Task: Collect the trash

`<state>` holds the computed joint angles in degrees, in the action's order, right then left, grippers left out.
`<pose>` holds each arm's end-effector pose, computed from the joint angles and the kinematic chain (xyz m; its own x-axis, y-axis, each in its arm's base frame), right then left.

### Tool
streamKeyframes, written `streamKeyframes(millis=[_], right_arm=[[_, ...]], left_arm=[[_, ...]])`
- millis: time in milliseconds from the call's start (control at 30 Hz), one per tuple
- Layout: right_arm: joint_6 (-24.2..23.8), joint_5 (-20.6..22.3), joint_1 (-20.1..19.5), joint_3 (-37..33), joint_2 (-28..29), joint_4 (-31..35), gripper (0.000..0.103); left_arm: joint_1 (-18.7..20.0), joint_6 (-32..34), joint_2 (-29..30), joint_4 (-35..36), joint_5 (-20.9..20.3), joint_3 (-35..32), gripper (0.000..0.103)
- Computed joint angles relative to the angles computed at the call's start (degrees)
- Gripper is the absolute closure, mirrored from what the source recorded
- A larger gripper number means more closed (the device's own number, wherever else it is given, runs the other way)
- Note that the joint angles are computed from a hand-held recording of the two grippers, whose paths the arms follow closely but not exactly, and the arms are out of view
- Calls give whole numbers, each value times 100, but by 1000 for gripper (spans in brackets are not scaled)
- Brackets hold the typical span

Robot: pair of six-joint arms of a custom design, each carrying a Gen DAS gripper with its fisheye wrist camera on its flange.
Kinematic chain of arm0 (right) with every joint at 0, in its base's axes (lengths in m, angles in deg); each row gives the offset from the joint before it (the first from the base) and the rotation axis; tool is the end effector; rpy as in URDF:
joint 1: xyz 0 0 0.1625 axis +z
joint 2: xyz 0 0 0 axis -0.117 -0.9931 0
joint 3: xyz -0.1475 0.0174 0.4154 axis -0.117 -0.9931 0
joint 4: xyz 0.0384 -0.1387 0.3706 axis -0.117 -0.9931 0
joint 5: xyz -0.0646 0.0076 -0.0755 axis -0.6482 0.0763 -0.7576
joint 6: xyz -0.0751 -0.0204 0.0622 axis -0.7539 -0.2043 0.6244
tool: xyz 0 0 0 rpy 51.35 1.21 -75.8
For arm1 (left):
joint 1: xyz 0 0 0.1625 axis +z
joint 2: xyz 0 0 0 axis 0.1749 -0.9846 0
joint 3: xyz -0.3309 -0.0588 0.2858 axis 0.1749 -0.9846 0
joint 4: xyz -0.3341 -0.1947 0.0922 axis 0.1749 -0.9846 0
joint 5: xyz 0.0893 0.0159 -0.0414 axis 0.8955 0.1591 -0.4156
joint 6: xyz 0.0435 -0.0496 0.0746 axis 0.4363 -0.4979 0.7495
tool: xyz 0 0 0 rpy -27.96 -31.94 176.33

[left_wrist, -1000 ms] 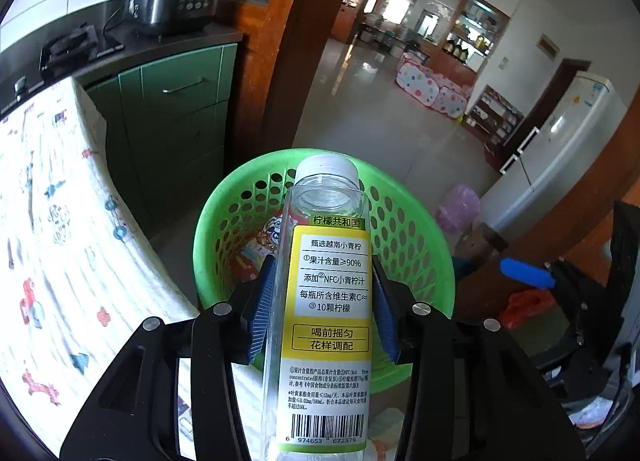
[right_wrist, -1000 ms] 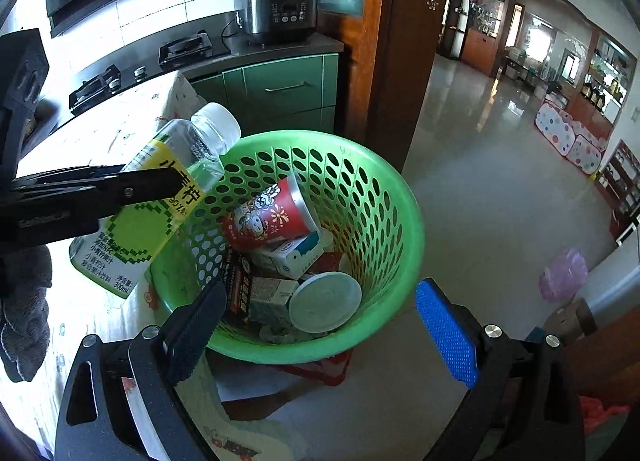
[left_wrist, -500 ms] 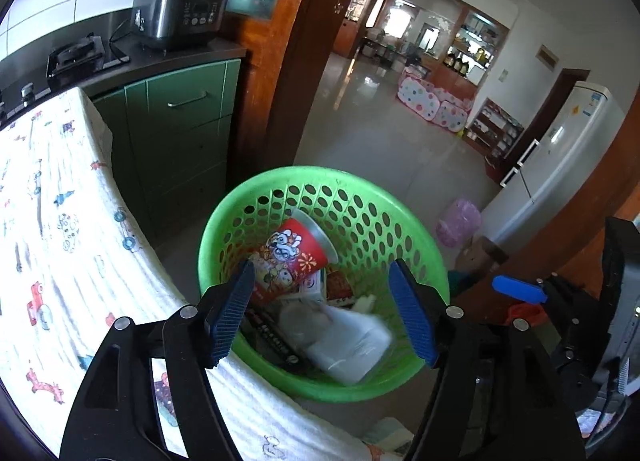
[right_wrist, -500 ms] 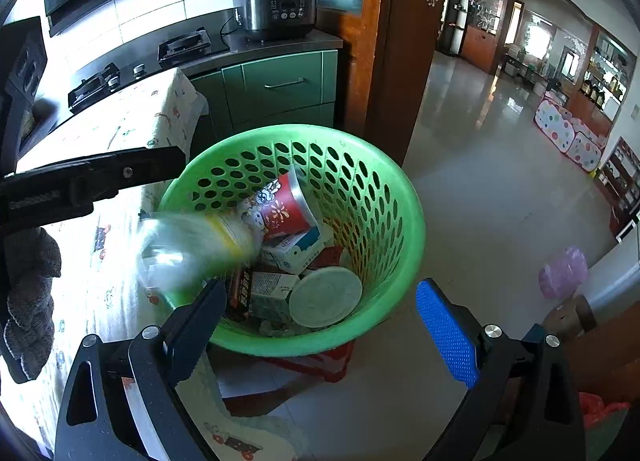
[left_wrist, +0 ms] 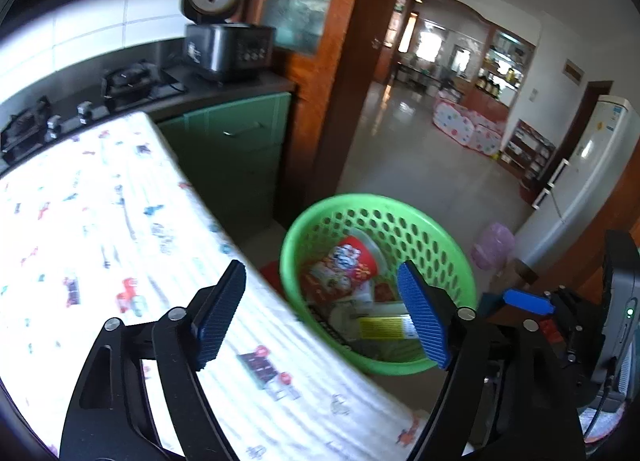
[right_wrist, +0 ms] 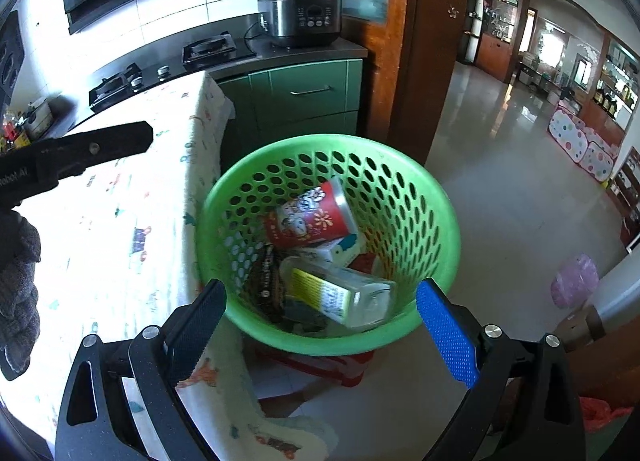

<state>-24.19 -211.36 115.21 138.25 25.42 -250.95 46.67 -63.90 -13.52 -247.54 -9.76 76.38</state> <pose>0.2423 -0.5391 0.1428 -0.7103 0.0694 0.7005 -0.4018 0.7771 -0.4844 -0.2040 -0.6302 0.2078 -0.7537 0.4709 -0.4584 0.6485 0.6462 -0.4024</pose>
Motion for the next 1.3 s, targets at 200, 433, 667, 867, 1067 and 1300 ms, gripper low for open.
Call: streamKeyframes(millis=[200,433,667,867,1067,1300], right_arm=[[282,-220,235,-53,87,118,10],[647,-518,499,5,146,174,10],[801,-631,707,59,236,81,10],[874,-619,744,50,283,133,10],[894,-541,733,105,248,67,10],[889,-401,724,168,265,-70,10]], left_arm=[[-40,38,-318,-146,301,304,19],[-115,164,-632,-436,710,665,16],[-234,285,-947,-829,1062,1027,12],[-232,361,-945,-1023,1270,1080,11],[-276,470,-892,-1553,1732,1195,11],[-234,330,-1012,-1835,2163,1287,11]])
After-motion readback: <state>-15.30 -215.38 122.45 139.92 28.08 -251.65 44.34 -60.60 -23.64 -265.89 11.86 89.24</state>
